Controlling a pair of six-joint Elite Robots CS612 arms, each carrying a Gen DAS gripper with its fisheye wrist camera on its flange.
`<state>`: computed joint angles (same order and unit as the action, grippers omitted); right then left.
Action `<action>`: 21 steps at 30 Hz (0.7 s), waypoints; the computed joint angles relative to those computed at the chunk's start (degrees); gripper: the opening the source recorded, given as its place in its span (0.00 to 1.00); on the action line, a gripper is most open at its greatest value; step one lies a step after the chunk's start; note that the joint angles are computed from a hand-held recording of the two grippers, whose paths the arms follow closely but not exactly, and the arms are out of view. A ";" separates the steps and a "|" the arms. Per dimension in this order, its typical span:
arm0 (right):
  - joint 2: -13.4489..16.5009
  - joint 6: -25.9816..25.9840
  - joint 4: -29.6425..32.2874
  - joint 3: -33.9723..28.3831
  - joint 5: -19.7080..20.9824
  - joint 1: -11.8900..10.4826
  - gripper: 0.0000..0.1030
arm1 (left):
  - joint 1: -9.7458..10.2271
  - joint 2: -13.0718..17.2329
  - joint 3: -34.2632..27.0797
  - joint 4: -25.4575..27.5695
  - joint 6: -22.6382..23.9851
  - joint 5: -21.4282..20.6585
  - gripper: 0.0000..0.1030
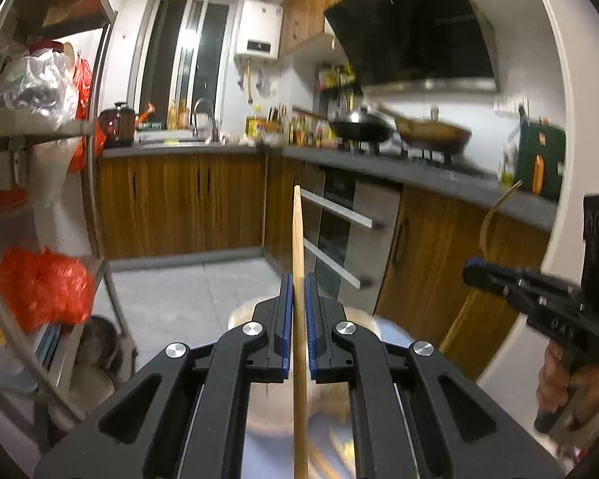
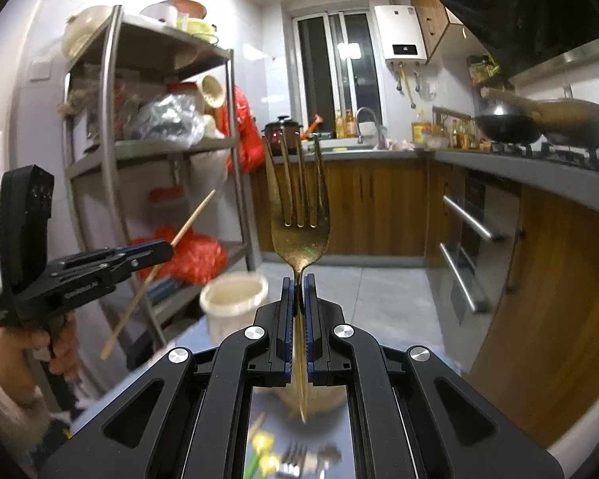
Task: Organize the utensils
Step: 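Lift chopstick into the larger pot with left tool while right drops gold fork into smaller pot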
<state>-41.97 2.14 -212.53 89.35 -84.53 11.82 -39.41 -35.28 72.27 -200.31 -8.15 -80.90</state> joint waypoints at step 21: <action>7.82 1.32 7.82 -13.60 -2.66 0.59 0.06 | 1.52 12.64 -21.11 3.59 -1.91 3.42 0.06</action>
<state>-34.15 3.46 -204.71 75.75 -87.19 12.41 -37.89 -22.63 51.15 -196.73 -10.06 -77.49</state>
